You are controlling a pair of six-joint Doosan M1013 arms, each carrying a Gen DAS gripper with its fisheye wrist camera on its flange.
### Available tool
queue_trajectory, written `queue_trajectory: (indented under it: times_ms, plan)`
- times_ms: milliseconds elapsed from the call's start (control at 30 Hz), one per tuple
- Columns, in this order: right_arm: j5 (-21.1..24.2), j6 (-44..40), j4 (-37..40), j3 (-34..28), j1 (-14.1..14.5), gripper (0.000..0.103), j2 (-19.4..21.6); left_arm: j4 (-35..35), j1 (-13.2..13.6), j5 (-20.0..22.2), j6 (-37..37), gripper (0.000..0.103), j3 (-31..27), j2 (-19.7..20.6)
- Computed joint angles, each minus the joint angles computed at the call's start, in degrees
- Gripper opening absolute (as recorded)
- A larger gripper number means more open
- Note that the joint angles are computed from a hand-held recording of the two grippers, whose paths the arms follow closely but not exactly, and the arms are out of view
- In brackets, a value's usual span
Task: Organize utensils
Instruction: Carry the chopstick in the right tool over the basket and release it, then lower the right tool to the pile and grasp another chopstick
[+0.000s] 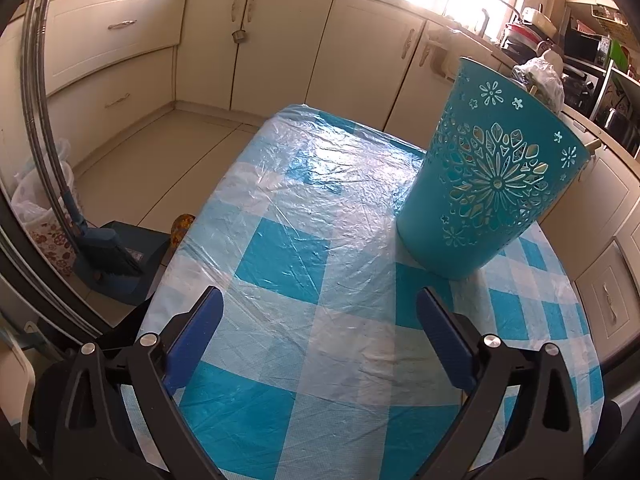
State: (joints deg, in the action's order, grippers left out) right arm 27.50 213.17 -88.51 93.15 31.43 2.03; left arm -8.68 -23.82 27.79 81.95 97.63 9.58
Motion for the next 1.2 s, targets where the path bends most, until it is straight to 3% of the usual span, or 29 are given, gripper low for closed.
queue_trajectory:
  times_ms: [267, 467, 700, 1000, 1067, 1200]
  plan:
    - [7.58, -5.94, 6.7, -3.15, -0.26, 0.006, 5.1, -2.13, 0.44, 0.12, 1.94, 0.093, -0.02, 0.15]
    - [7.53, -12.53, 12.31, -2.82, -0.22, 0.007, 5.71, -2.87, 0.65, 0.16, 2.6, 0.093, 0.01, 0.15]
    - [5.74, -16.94, 14.05, -0.83, 1.04, 0.008, 3.91, -3.29, 0.78, 0.16, 2.69, 0.093, 0.01, 0.2]
    - [9.01, -15.93, 10.33, 4.35, 5.26, 0.024, -1.77, -4.72, 1.14, 0.21, 3.28, 0.093, 0.02, 0.33]
    - [10.43, -19.27, 14.35, 5.23, 6.39, 0.034, -2.64, -4.84, 1.15, 0.24, 3.3, 0.093, 0.02, 0.34]
    - [13.01, -35.66, 34.72, 6.45, 8.35, 0.036, -3.11, -5.05, 1.22, 0.19, 3.36, 0.093, 0.06, 0.35]
